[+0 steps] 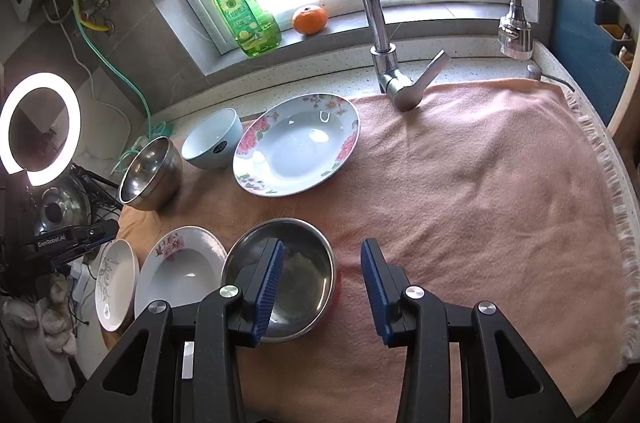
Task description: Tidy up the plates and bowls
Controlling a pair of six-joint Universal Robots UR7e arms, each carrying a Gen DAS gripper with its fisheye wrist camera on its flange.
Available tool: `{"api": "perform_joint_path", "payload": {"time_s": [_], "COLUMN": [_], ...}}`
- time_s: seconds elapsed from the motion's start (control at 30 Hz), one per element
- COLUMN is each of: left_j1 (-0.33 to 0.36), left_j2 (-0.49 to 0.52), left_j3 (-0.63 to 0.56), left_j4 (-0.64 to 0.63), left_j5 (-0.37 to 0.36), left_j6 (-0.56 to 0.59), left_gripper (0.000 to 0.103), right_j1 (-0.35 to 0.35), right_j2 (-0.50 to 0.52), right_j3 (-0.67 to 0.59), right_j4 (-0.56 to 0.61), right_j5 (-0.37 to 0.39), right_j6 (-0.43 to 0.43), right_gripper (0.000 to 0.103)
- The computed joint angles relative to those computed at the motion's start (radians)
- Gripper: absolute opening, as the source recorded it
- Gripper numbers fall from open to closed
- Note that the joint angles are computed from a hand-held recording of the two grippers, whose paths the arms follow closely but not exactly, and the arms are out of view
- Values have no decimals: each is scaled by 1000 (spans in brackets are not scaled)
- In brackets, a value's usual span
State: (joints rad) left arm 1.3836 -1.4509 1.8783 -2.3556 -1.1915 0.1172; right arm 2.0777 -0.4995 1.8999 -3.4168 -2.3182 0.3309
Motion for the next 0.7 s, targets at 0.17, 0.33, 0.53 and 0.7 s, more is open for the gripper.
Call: {"api": "perform_joint_path", "payload": {"time_s": [0.17, 0.33, 0.53, 0.7], "left_j1": [-24, -46, -58, -64], "left_j2": [11, 42, 89, 123], "left_j3": [45, 80, 87, 77], "left_j4": [-33, -91, -144, -183], "left_j5": [11, 18, 23, 26], "left_j6": [-71, -129, -186, -215], "left_gripper": [21, 21, 21, 21], "right_j1": [-64, -123, -166, -195], "right_j2": [-58, -88, -79, -58], "right_j3": [16, -12, -83, -155], "right_j4": [10, 54, 120, 180], "right_j5": [87, 147, 185, 208], "right_j6": [-107, -219, -343, -424], "right_gripper": [37, 37, 37, 37]}}
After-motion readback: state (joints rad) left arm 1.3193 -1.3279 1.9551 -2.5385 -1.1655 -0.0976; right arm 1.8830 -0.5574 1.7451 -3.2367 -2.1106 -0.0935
